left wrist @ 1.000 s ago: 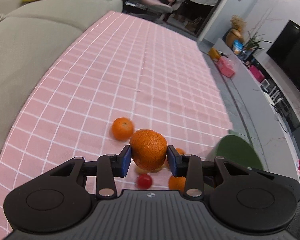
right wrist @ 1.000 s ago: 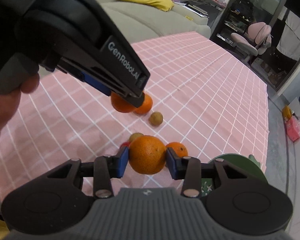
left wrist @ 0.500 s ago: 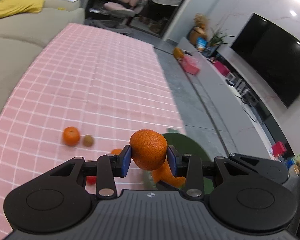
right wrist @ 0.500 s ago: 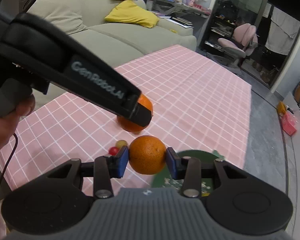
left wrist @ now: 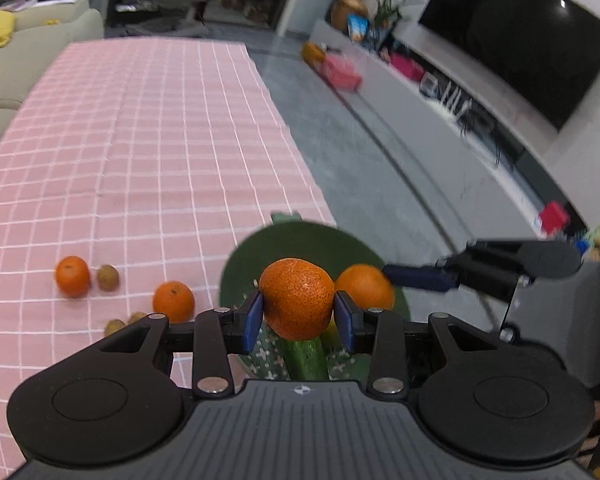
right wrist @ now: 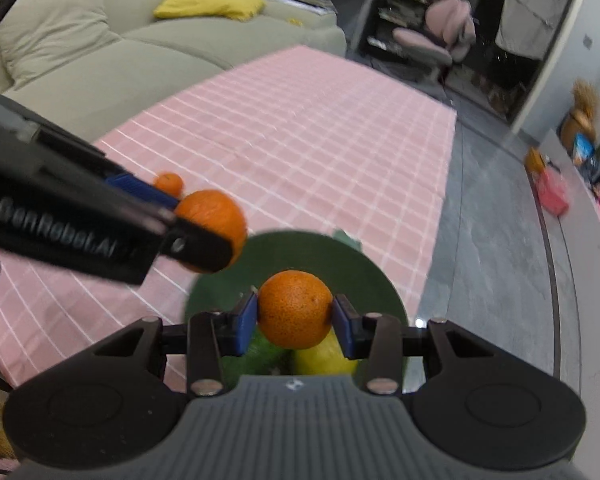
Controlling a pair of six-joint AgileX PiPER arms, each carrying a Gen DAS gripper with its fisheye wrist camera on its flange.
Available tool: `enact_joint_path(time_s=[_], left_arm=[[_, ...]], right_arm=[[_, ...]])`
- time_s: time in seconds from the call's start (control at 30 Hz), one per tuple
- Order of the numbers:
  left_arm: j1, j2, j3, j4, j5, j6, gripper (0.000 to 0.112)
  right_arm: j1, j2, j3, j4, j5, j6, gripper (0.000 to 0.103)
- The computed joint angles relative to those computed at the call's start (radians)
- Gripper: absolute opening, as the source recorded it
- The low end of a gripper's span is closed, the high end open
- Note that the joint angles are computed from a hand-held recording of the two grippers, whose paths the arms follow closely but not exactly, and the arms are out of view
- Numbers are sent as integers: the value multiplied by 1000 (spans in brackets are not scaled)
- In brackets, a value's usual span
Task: Organize fruits
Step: 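Carry both oranges over the colander and open both tools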
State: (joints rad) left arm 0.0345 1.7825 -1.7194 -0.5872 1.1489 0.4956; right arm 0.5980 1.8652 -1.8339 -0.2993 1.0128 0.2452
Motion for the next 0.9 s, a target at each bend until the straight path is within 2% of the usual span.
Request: enact_joint_path(time_s=[0.27, 0.53, 0.9], left_arm=[[-64, 113, -59, 72, 1, -29, 43], [-89, 200, -146, 113, 22, -59, 43], [-57, 296, -241, 101, 62, -165, 43]], right_arm=[[-85, 106, -63, 53, 39, -103, 38], [-111, 177, -119, 59, 46, -178, 38], [-118, 302, -304, 46, 99, -293, 38]])
